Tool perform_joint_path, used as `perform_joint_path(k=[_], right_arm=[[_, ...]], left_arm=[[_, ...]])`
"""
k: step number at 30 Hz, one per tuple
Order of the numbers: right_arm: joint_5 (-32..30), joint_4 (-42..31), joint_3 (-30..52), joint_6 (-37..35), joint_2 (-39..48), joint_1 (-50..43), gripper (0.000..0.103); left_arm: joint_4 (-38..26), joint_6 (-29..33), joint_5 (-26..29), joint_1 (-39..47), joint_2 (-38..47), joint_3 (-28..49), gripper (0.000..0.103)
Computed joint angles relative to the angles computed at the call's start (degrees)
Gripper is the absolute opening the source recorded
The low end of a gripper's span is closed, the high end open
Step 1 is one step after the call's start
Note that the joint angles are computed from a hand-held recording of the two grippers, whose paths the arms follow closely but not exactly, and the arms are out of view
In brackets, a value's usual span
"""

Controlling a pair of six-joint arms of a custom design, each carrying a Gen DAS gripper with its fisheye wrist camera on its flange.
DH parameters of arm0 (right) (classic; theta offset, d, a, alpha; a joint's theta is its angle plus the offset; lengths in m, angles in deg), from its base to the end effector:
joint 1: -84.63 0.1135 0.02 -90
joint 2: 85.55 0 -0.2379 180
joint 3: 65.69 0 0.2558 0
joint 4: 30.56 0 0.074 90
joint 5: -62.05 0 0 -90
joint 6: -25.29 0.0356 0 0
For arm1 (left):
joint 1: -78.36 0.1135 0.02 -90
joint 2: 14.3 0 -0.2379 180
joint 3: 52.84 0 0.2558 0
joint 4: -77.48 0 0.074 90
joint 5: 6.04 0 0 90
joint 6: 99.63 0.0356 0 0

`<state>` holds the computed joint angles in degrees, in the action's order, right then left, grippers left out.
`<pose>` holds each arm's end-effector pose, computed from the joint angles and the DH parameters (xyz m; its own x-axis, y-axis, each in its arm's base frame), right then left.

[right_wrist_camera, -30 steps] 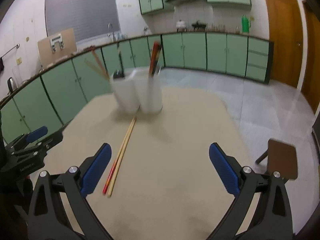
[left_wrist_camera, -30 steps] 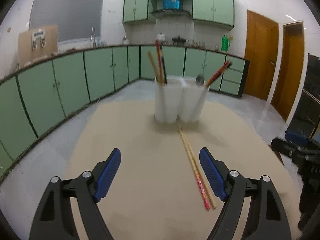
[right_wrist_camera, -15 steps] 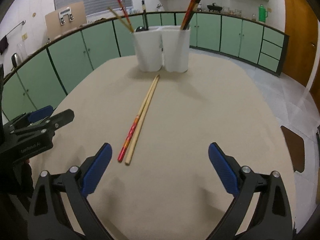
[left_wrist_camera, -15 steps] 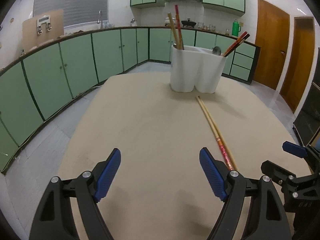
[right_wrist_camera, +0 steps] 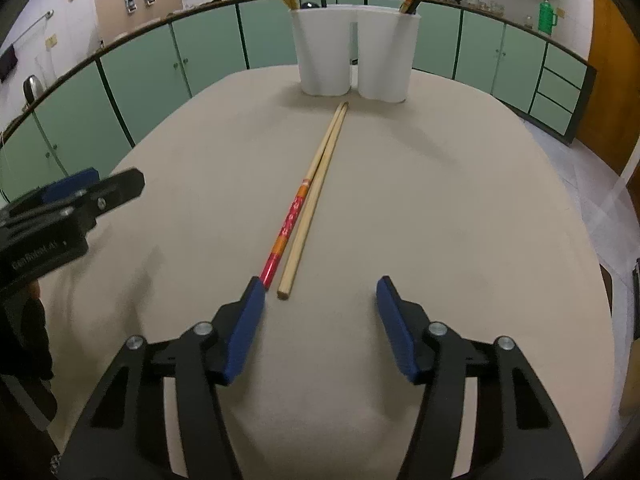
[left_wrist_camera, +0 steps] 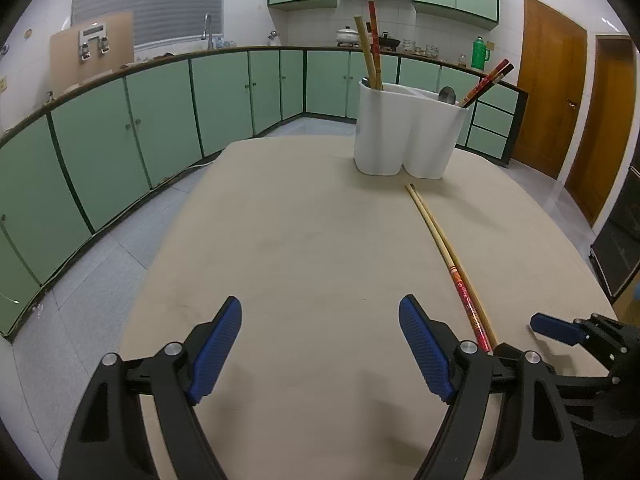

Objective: Organize utensils
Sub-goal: 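Withdraw both open tools back toward the last two chopsticks, then grasp the plain wooden chopstick end with the right tool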

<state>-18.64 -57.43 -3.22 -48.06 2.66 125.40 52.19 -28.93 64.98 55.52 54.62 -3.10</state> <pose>0.2380 0.1976 0.1535 -0.7398 -0.2646 -0.6186 -0.3737 0.9261 0.0508 0.2375 -0.0875 0.1760 -0.6599 -0.0612 -0.7488 -0.0688 0.9974 -0.0208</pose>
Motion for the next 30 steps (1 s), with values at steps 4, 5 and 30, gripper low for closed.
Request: perform_joint_path(k=[4,5,30], right_arm=[[0.8,-0.19,0.05,-0.15,0.07,0.56,0.051],[0.77,-0.23,0.1,-0.13,0.05,0.56,0.049],[-1.63,0.74,0.35,-0.8,0.67,-2.0,0.006]], left_arm=[[0.01,-0.18,0.26,0.12,-0.04,-0.19,0.08],[-0.08,-0.22,0.29,0.1,-0.15,-0.26,0.08],[-0.7,-1.83,-0.7,-3.9,2.7,1.7,0.08]])
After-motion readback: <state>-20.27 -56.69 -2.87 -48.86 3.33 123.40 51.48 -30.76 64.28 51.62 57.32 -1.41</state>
